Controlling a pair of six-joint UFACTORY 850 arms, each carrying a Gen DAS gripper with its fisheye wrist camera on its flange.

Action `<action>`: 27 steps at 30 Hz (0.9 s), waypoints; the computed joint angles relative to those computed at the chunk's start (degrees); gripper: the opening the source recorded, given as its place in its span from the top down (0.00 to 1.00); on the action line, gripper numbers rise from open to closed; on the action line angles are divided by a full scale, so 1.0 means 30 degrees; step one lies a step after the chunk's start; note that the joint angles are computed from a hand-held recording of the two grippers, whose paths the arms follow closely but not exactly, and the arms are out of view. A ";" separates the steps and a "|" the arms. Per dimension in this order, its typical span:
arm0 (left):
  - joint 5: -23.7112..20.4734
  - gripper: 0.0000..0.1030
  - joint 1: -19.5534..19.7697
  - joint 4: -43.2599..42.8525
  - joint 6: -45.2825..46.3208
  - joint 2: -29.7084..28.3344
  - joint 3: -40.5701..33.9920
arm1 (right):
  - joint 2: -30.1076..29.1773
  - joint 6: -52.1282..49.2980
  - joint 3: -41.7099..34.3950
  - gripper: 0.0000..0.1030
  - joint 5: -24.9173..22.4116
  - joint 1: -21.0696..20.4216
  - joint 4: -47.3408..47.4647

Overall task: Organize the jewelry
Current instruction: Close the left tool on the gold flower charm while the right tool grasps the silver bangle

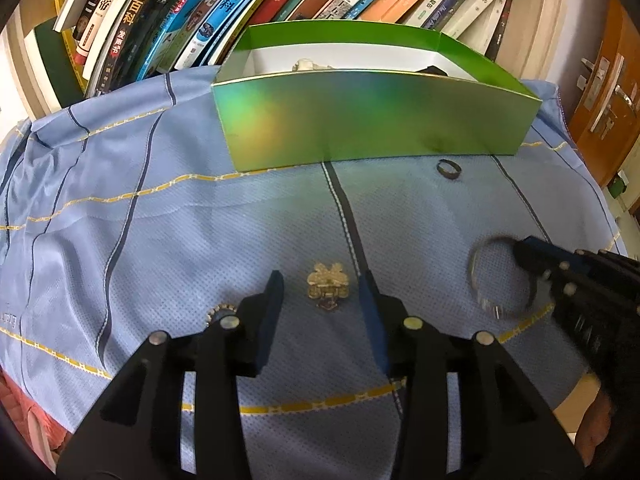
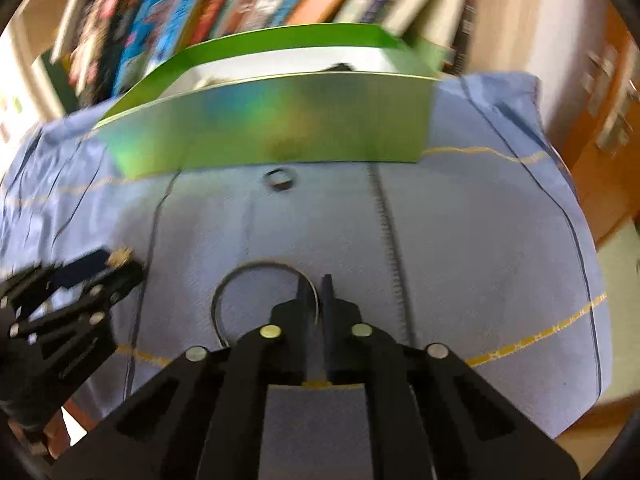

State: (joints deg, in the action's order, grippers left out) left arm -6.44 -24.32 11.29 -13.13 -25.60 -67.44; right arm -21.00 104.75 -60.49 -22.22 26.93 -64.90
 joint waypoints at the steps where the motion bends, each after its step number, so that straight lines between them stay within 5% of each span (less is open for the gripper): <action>1: -0.0010 0.62 0.0005 0.0136 -0.0153 -0.0010 -0.0015 | 0.0130 0.0372 0.0157 0.95 0.0101 -0.0157 0.0015; 7: -0.0006 0.59 -0.0016 0.0920 -0.0900 -0.0042 -0.0024 | 0.0787 -0.0198 0.0799 0.93 0.0600 -0.0288 0.0159; 10: -0.0008 0.57 -0.0042 0.0957 -0.0981 -0.0089 -0.0069 | 0.0674 -0.0205 0.0618 0.78 0.0194 -0.0087 -0.0217; 19: 0.0147 0.53 -0.0067 0.0038 0.0117 -0.0138 -0.0108 | 0.0028 -0.1306 0.0005 0.78 -0.0913 0.0346 0.0071; 24: 0.0256 0.79 -0.0095 0.1153 -0.0927 -0.0125 -0.0093 | 0.0038 -0.1040 0.0013 0.94 -0.0756 0.0272 0.0012; 27: 0.0250 0.79 -0.0161 0.3299 -0.3012 -0.0086 -0.0037 | 0.0123 -0.0855 0.0108 0.95 -0.0571 0.0183 -0.0028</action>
State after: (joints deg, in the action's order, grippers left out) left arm -5.69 -24.80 21.19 -22.17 -25.86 -67.55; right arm -20.63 102.19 -60.17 -23.93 27.48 -64.98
